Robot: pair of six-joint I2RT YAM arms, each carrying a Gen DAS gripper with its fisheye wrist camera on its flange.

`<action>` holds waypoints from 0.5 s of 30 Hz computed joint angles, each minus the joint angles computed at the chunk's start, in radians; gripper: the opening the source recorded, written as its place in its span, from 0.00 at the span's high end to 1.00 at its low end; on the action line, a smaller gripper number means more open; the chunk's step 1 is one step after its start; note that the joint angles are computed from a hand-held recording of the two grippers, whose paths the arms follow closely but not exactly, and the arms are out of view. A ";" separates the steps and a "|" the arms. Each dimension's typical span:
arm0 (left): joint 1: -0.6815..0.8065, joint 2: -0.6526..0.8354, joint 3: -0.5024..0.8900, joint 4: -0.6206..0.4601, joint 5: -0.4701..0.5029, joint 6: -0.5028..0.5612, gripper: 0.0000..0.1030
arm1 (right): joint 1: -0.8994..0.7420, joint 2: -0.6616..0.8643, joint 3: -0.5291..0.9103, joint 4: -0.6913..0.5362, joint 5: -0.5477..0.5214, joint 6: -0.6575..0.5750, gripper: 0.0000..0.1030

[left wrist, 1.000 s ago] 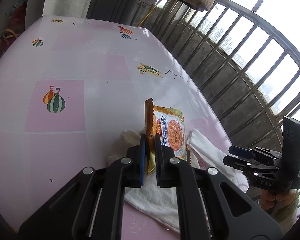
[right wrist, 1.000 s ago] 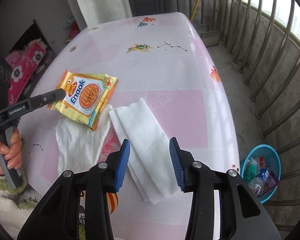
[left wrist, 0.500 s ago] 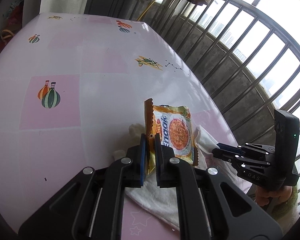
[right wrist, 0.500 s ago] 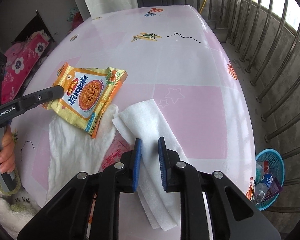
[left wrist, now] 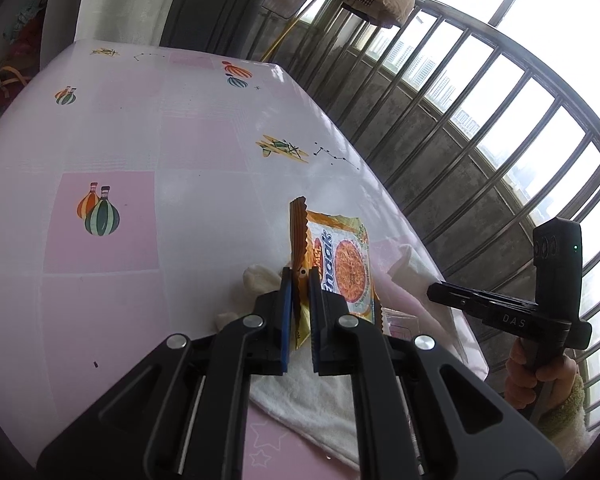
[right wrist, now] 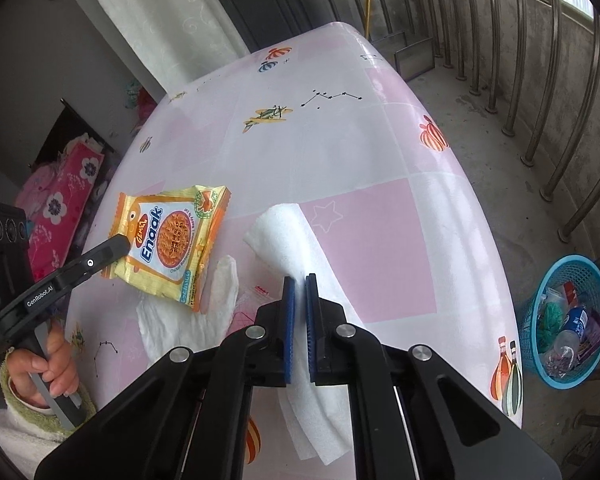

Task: Collect trash
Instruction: 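Carry the snack packet and napkin over the wastebasket with both tools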

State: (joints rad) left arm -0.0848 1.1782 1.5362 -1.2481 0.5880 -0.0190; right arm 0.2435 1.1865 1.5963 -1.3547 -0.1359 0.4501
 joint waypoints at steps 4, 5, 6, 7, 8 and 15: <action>0.005 0.004 0.052 -0.017 0.016 0.003 0.95 | -0.020 -0.006 0.021 -0.001 0.004 0.010 0.95; 0.006 0.006 0.065 -0.021 0.019 0.006 0.95 | -0.020 -0.008 0.030 -0.003 0.008 0.015 0.95; 0.005 0.009 0.080 -0.025 0.020 0.008 0.95 | -0.021 -0.015 0.036 -0.006 0.012 0.021 0.95; 0.002 0.008 0.092 -0.028 0.018 0.010 0.95 | -0.025 -0.016 0.049 -0.012 0.013 0.023 0.95; -0.005 0.009 0.107 -0.033 0.014 0.009 0.95 | -0.026 -0.017 0.062 -0.016 0.018 0.027 0.95; -0.092 0.009 0.194 -0.049 -0.027 -0.019 0.95 | -0.100 -0.057 0.161 -0.068 0.023 0.031 0.95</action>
